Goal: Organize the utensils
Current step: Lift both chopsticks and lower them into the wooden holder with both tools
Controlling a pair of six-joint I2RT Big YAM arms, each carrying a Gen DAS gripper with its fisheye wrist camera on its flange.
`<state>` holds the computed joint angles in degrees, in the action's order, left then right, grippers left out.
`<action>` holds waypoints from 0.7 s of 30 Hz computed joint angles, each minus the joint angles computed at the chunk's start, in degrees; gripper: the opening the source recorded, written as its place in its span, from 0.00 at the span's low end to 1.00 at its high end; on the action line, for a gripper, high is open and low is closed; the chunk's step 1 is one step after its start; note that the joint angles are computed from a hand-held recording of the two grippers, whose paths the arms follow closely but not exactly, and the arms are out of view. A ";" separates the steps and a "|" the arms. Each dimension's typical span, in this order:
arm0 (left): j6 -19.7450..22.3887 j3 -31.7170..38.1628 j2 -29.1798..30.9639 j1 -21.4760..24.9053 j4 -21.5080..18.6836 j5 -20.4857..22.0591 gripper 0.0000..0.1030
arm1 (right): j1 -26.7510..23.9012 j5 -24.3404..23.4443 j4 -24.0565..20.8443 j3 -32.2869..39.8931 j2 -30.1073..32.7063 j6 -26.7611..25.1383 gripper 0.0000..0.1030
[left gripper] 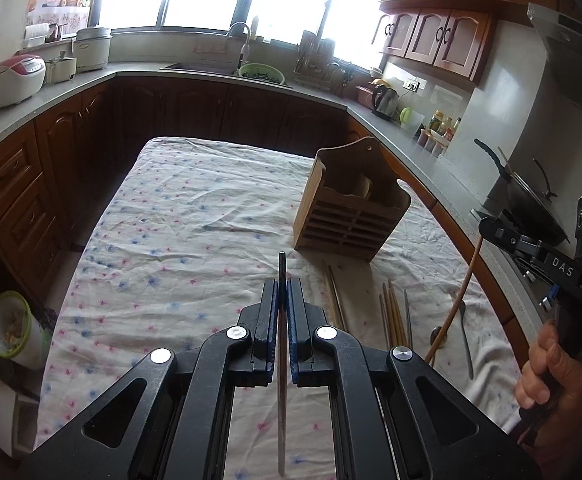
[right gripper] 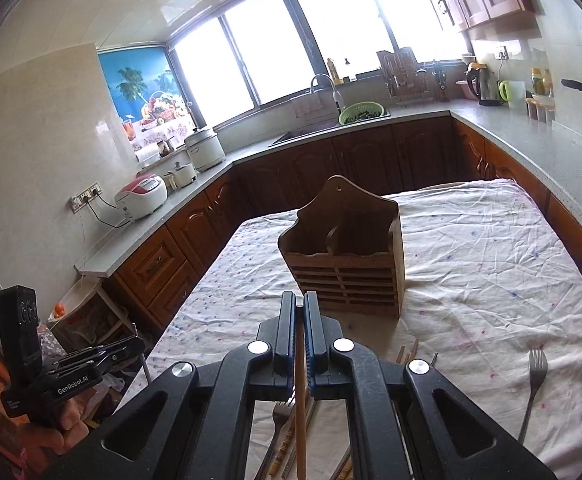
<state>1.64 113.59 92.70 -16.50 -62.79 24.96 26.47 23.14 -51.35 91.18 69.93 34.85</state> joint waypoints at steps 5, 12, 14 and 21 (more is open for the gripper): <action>-1.41 -1.11 -1.73 0.80 2.43 0.78 0.04 | 1.49 2.13 0.15 0.79 -0.66 -1.20 0.04; -2.69 -0.69 -1.87 0.72 4.09 0.73 0.04 | 1.85 3.09 0.89 1.05 -0.95 -2.04 0.04; -3.02 -0.29 -1.67 0.60 4.19 0.75 0.04 | 1.59 2.95 1.18 0.96 -1.10 -2.15 0.04; -4.11 1.99 -0.35 0.10 5.00 0.91 0.04 | 0.97 3.85 2.24 1.25 -1.65 -3.25 0.04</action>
<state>-2.47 115.58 92.34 -16.40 -57.79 25.86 27.44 26.99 -49.12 92.43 68.28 31.59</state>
